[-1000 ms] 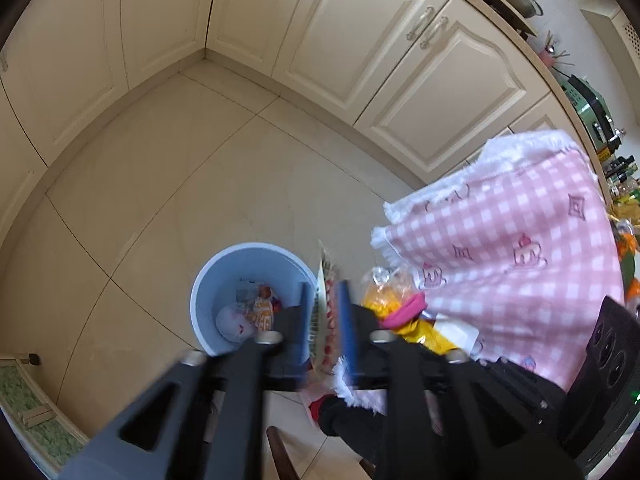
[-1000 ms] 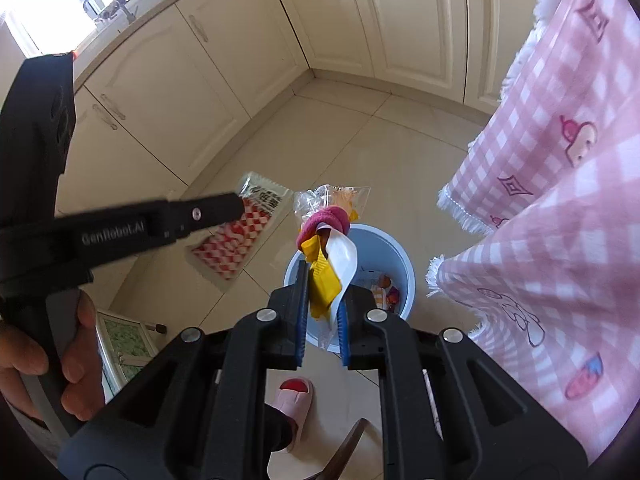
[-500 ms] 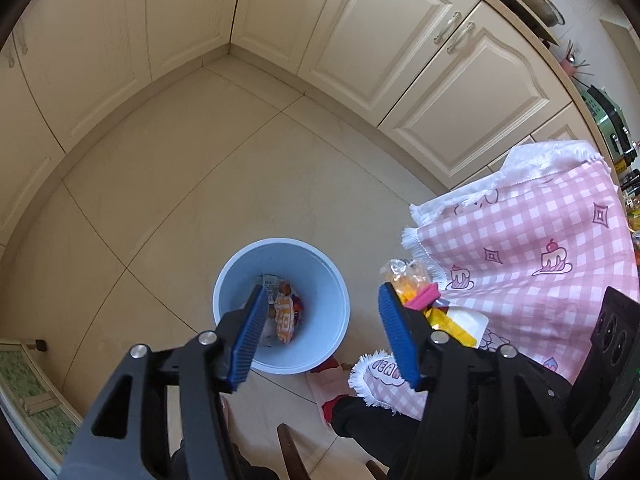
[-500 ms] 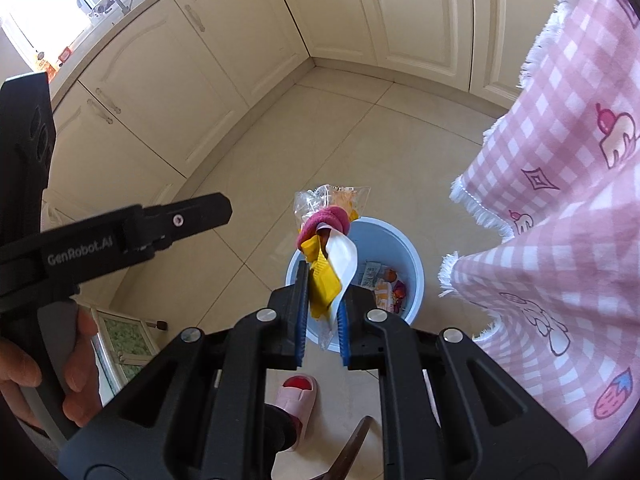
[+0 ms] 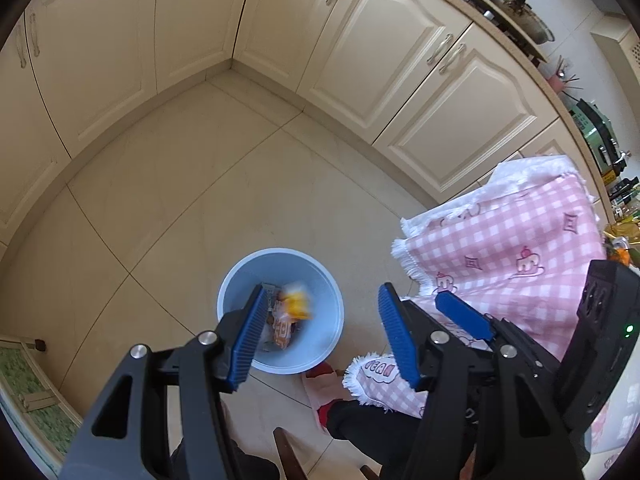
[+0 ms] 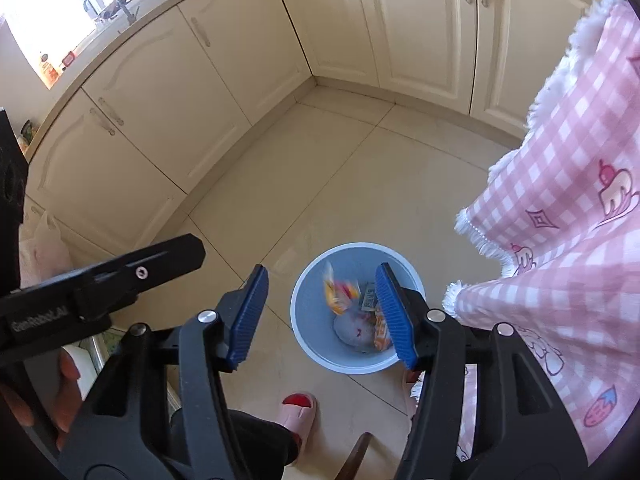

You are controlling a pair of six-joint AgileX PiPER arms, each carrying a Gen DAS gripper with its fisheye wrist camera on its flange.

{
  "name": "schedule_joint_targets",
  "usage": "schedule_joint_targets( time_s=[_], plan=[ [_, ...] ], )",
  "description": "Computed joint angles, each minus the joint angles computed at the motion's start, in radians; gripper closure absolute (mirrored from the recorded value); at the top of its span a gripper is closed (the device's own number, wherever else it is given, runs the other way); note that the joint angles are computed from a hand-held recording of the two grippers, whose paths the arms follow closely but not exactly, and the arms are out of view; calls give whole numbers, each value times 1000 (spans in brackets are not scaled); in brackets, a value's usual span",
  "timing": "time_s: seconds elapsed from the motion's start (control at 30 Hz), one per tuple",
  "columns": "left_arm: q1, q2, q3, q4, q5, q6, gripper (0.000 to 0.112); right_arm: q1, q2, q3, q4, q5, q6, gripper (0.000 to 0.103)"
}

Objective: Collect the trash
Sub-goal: 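Carry both wrappers to the blue bin and open both tools to drop them, then grasp the orange peel with the left tool while the right tool grasps the Fanta can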

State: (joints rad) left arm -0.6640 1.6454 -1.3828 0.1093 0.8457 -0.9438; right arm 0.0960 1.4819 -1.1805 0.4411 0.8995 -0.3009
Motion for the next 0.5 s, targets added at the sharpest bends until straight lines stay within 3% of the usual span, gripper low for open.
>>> schedule_joint_targets(
  time_s=[0.3, 0.5],
  plan=[
    [-118, -81, -71, 113, 87, -103, 56, -21, -196, -17, -64, 60, 61, 47],
    [-290, -79, -253, 265, 205, -187, 53, -102, -374, -84, -115, 125, 59, 47]
  ],
)
